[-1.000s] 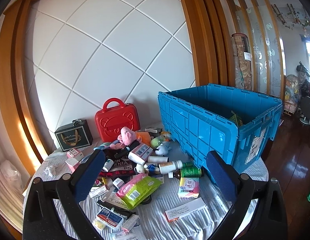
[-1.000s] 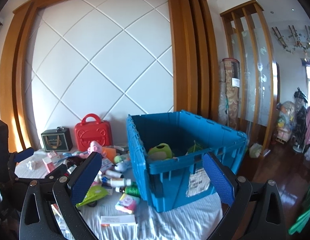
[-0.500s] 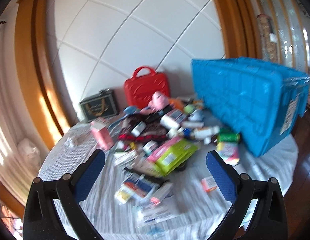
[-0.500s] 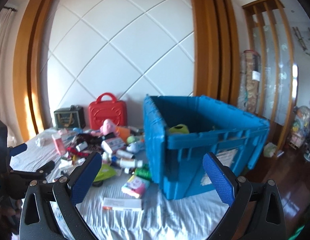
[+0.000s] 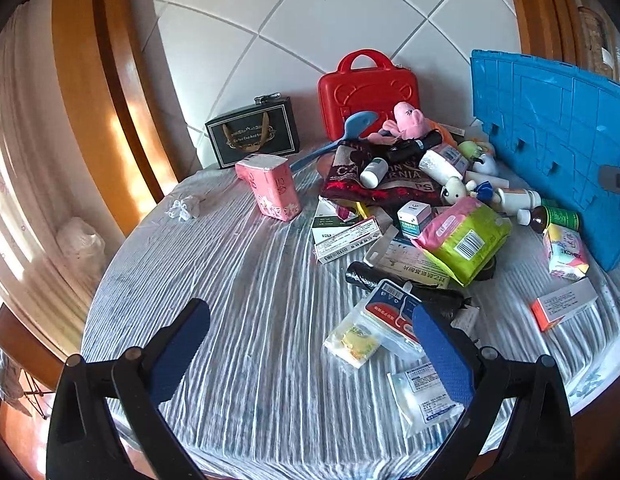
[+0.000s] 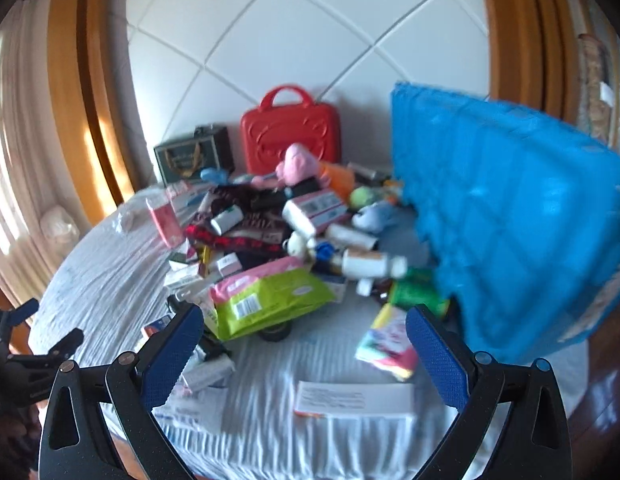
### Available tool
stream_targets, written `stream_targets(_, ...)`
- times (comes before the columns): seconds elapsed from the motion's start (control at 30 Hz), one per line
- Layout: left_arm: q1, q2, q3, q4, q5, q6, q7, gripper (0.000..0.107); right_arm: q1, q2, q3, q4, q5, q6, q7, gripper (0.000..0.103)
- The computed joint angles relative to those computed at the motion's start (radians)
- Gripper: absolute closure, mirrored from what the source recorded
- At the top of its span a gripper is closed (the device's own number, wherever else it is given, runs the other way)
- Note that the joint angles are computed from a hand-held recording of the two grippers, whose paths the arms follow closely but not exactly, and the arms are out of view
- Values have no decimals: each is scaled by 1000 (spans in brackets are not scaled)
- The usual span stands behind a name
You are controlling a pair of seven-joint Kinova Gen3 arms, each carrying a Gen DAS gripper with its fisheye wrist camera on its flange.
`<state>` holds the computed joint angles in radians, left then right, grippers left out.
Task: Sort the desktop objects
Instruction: 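Move both tools over the cluttered pile on the table, then grasp the clear dental floss box with the left tool while the right tool reaches for the wipes pack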
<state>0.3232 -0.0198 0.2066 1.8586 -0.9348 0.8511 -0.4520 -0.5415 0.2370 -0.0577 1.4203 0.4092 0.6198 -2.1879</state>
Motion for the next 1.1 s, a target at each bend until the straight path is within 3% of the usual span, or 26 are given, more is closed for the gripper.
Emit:
stream_targets(0.2, -83, 33, -72, 23, 171, -221, -227, 5, -14, 230, 7, -244, -98, 89, 60, 0)
stream_targets(0.33, -208, 96, 33, 7, 318, -288, -389, 5, -27, 283, 35, -293, -128, 113, 59, 0)
stream_targets(0.4, -196, 128, 14, -8, 400, -294, -459, 5, -14, 308, 31, -321, -157, 144, 83, 0)
stream_targets(0.53, -60, 194, -132, -51, 491, -287, -461, 5, 15, 364, 22, -377, -206, 180, 135, 0)
stream_targets(0.67, -54, 245, -155, -98, 583, -275, -438, 5, 47, 412, 10, -433, -255, 213, 208, 0)
stream_targets(0.9, -2, 319, -216, -154, 580, -276, -379, 7, 80, 459, -2, -511, -318, 246, 333, 0)
stream_targets(1.0, -84, 324, -169, -147, 676, -324, -454, 18, 93, 484, -5, -545, -345, 262, 366, 0)
stream_targets(1.1, -89, 327, -176, -155, 707, -318, -521, 28, 106, 512, -12, -586, -377, 297, 390, 0)
